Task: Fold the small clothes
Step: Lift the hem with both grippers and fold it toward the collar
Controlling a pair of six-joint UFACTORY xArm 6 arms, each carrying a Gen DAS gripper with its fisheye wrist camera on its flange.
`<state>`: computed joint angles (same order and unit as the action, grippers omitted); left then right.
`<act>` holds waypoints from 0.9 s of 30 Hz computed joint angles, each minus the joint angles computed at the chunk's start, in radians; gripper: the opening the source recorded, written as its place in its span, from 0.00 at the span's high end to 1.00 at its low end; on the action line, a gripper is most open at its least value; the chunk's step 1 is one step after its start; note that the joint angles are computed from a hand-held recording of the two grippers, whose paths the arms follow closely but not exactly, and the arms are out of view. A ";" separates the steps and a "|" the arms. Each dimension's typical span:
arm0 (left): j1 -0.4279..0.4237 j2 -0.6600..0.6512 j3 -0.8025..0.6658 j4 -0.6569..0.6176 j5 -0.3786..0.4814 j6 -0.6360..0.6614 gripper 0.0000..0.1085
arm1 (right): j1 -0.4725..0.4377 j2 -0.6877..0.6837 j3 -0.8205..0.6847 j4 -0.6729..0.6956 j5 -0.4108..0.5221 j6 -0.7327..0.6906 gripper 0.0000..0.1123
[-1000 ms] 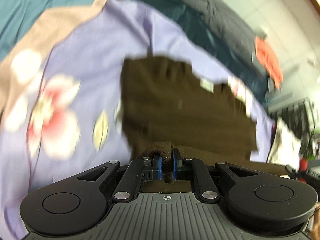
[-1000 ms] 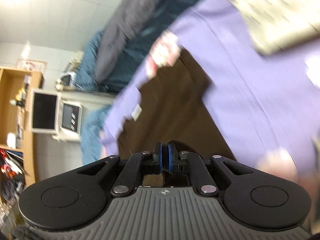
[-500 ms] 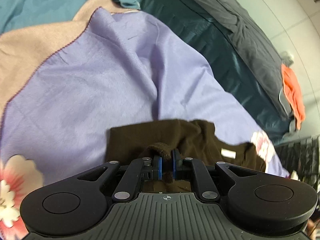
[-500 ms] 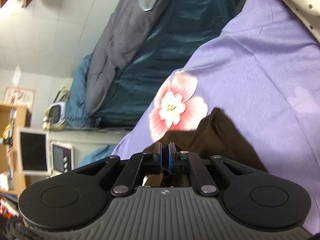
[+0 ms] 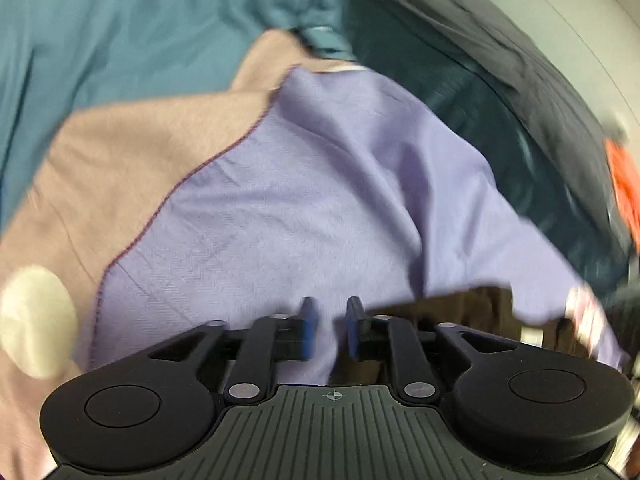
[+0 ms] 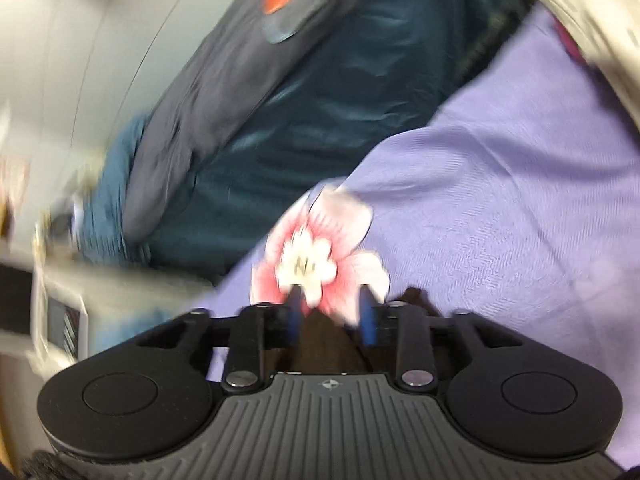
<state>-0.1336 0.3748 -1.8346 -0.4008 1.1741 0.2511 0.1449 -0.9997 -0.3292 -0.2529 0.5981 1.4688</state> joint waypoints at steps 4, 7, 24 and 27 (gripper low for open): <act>-0.033 -0.157 0.206 -0.043 -0.096 0.244 0.05 | 0.062 0.078 -0.077 0.044 0.063 -0.225 0.63; -0.081 -0.207 0.296 -0.037 -0.201 0.349 0.05 | 0.062 0.149 -0.114 0.015 0.063 -0.247 0.59; -0.093 -0.085 0.191 -0.082 -0.248 0.294 0.62 | -0.011 0.173 -0.102 -0.093 0.008 -0.151 0.98; -0.083 0.014 0.076 -0.035 -0.153 0.090 0.61 | -0.024 0.198 -0.092 -0.084 0.011 -0.086 0.98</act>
